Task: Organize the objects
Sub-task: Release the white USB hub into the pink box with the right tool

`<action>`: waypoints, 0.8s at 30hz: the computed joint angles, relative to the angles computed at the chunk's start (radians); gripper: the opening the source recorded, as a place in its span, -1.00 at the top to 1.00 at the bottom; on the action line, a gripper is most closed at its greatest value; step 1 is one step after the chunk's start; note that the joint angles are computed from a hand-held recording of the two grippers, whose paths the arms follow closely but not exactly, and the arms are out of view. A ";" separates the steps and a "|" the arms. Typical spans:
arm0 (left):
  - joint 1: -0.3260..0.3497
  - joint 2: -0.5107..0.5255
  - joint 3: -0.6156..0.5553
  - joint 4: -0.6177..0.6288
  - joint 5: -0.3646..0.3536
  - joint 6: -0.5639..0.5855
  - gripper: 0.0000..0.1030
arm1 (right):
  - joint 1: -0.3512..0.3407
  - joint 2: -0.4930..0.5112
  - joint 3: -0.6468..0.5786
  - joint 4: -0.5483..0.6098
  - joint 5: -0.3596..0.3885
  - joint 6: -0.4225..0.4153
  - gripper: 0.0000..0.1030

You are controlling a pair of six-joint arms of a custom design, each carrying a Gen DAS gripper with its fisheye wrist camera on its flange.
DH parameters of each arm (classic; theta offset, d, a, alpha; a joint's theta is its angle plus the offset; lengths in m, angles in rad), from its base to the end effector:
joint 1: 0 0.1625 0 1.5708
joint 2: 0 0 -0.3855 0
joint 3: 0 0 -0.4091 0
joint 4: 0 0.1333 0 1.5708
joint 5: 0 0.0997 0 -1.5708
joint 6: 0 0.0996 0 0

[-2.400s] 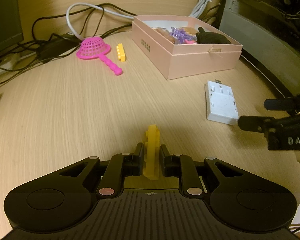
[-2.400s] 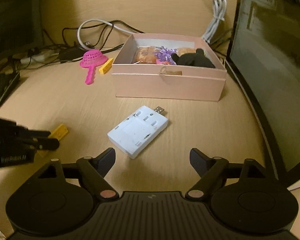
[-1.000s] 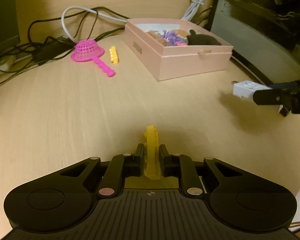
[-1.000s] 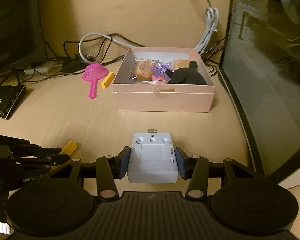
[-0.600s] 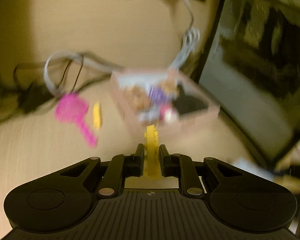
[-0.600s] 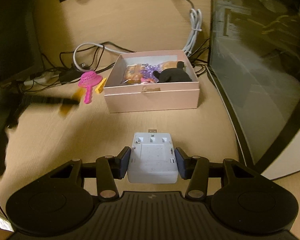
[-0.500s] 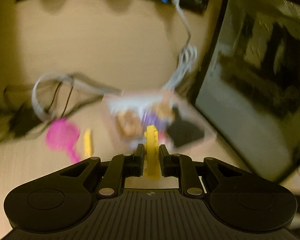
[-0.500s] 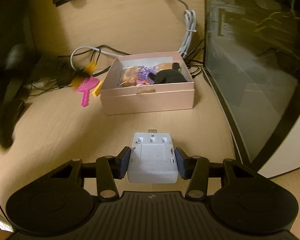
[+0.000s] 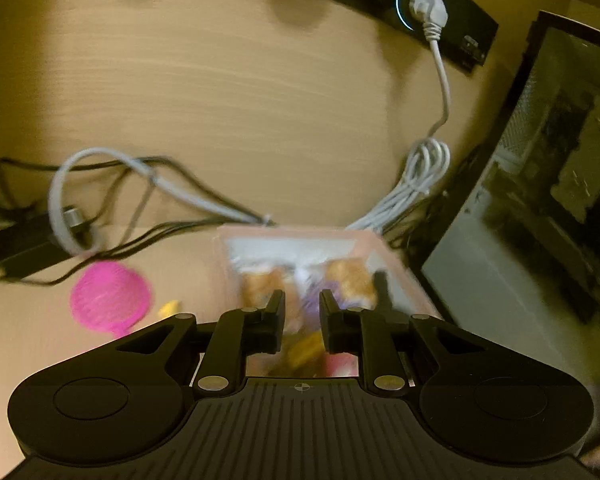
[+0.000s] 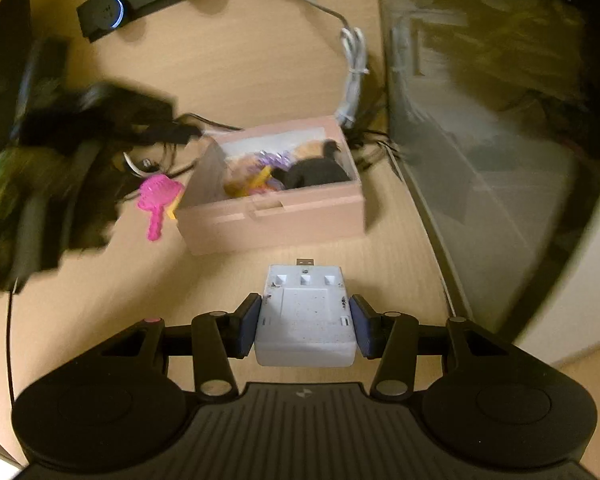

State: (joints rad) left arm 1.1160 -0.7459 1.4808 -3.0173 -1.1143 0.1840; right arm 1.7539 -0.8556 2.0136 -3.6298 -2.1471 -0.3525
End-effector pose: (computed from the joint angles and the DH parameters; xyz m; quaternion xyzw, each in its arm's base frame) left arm -0.1573 -0.7251 0.1472 0.2119 0.8916 -0.3648 0.1644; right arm 0.1768 -0.5208 0.1051 0.1091 -0.8651 0.3943 0.2902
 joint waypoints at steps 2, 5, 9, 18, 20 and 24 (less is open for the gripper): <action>0.007 -0.073 0.096 -0.002 0.016 -0.010 0.61 | 0.002 0.014 -0.049 0.011 0.029 -0.027 0.08; 0.021 -0.179 0.233 0.023 0.052 -0.072 0.61 | 0.008 0.070 -0.171 -0.003 0.061 -0.091 0.08; 0.033 -0.290 0.358 0.074 0.100 -0.160 0.61 | 0.009 0.198 -0.404 -0.010 0.073 -0.182 0.08; 0.058 -0.437 0.502 0.051 0.202 -0.265 0.61 | 0.003 0.403 -0.733 0.327 0.016 -0.123 -0.38; 0.069 -0.459 0.521 0.048 0.190 -0.269 0.61 | 0.020 0.445 -0.777 0.365 0.025 -0.112 -0.49; 0.087 -0.500 0.547 0.037 0.163 -0.250 0.61 | 0.058 0.560 -0.932 0.469 0.034 -0.124 -0.76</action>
State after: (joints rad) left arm 1.2028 -1.2455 2.0279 -2.9806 -0.9517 -0.0662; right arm 1.8123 -0.2953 1.0818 -3.1605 -2.1130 -0.4760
